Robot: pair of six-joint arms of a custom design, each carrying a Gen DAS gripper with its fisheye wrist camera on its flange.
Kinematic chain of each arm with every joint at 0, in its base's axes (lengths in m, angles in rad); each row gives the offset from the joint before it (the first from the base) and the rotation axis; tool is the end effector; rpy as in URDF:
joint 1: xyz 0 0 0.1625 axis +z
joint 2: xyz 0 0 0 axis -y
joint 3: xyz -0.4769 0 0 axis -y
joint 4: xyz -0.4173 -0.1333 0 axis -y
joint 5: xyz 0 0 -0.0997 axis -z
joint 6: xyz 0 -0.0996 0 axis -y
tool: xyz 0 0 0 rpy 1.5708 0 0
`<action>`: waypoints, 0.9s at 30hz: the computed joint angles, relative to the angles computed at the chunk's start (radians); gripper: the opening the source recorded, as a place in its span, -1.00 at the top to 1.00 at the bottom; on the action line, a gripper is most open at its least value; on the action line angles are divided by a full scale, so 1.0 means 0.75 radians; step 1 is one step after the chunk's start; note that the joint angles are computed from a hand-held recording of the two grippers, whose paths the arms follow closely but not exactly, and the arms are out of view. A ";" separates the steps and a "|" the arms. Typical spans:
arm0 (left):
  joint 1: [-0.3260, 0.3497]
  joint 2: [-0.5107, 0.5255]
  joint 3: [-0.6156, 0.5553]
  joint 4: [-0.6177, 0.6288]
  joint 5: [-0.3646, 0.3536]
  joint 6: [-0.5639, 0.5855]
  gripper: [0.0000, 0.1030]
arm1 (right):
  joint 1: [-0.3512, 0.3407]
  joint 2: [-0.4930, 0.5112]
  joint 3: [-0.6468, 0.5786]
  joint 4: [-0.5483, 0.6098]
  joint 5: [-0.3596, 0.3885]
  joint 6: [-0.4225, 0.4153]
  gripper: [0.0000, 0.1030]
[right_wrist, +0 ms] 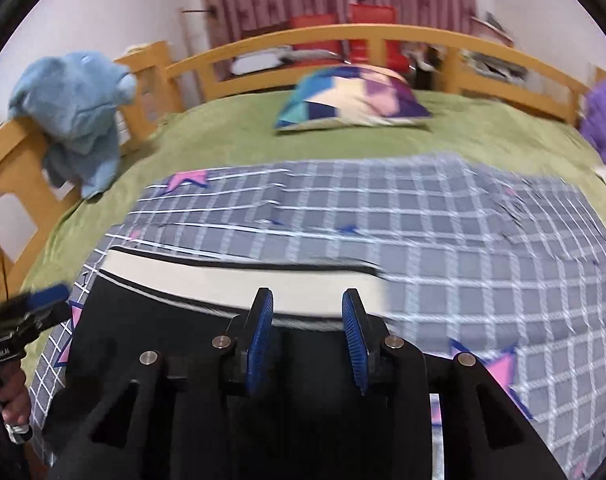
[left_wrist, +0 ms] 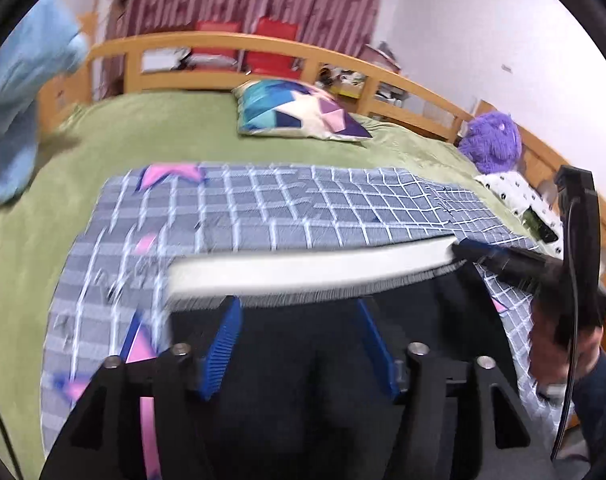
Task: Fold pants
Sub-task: 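Lay the folded bundle flat and open both tools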
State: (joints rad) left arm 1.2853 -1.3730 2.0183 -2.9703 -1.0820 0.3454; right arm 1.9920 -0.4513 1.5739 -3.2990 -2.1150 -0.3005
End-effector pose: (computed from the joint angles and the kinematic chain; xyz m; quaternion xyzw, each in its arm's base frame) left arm 0.0151 -0.5880 0.3833 0.1952 0.8852 -0.3504 0.2356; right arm 0.3773 -0.6423 -0.0189 0.2496 -0.8885 0.3022 0.2387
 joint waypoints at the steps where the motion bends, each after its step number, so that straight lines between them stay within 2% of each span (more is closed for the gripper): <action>1: -0.002 0.058 -0.029 -0.023 0.072 0.024 -0.25 | -0.001 0.037 -0.036 -0.001 -0.006 -0.039 0.31; 2: 0.017 0.123 -0.079 0.009 0.147 0.010 -0.26 | -0.010 0.085 -0.083 0.010 -0.035 -0.079 0.29; 3: 0.050 0.169 -0.130 0.098 0.166 -0.043 -0.26 | -0.023 0.134 -0.132 0.030 -0.088 -0.112 0.30; 4: 0.092 0.198 -0.168 0.157 0.129 -0.098 -0.33 | -0.046 0.173 -0.166 0.034 -0.101 -0.153 0.29; 5: 0.122 0.189 -0.176 0.160 0.037 -0.101 -0.33 | -0.056 0.162 -0.157 0.029 -0.059 -0.138 0.29; 7: 0.131 0.161 -0.173 0.181 -0.017 -0.108 -0.32 | -0.079 0.119 -0.149 0.117 0.005 -0.017 0.29; 9: 0.104 0.138 -0.144 0.193 0.036 -0.103 -0.30 | -0.084 0.113 -0.130 0.099 0.007 -0.031 0.29; 11: 0.076 0.086 -0.094 0.266 0.077 -0.088 -0.30 | -0.063 0.102 -0.117 0.110 -0.041 -0.021 0.28; 14: 0.045 -0.029 0.033 0.302 0.134 -0.030 -0.30 | -0.026 0.036 -0.018 0.178 -0.094 0.031 0.20; 17: 0.054 -0.174 0.144 0.379 0.076 -0.097 -0.30 | -0.008 -0.052 0.166 0.193 -0.125 0.024 0.18; 19: 0.060 -0.282 0.227 0.395 0.025 -0.130 -0.30 | 0.000 -0.099 0.298 0.095 -0.143 -0.012 0.18; 22: 0.055 -0.420 0.353 0.365 0.012 -0.174 -0.31 | -0.008 -0.183 0.423 0.126 -0.088 0.098 0.18; 23: 0.053 -0.449 0.392 0.346 0.026 -0.181 -0.33 | -0.018 -0.208 0.464 0.143 -0.061 0.158 0.17; 24: 0.073 -0.459 0.400 0.370 -0.002 -0.198 -0.33 | -0.023 -0.215 0.493 0.132 -0.053 0.187 0.17; 25: 0.097 -0.455 0.405 0.388 -0.031 -0.228 -0.44 | -0.026 -0.210 0.523 0.087 -0.064 0.194 0.17; 27: 0.111 -0.439 0.435 0.343 -0.013 -0.243 -0.46 | -0.025 -0.199 0.546 0.062 -0.080 0.189 0.17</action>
State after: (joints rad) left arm 1.3687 -1.7025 2.3445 -2.7130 -1.0916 0.1633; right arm 1.9730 -0.6006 1.9835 -3.2526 -2.1747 -0.1585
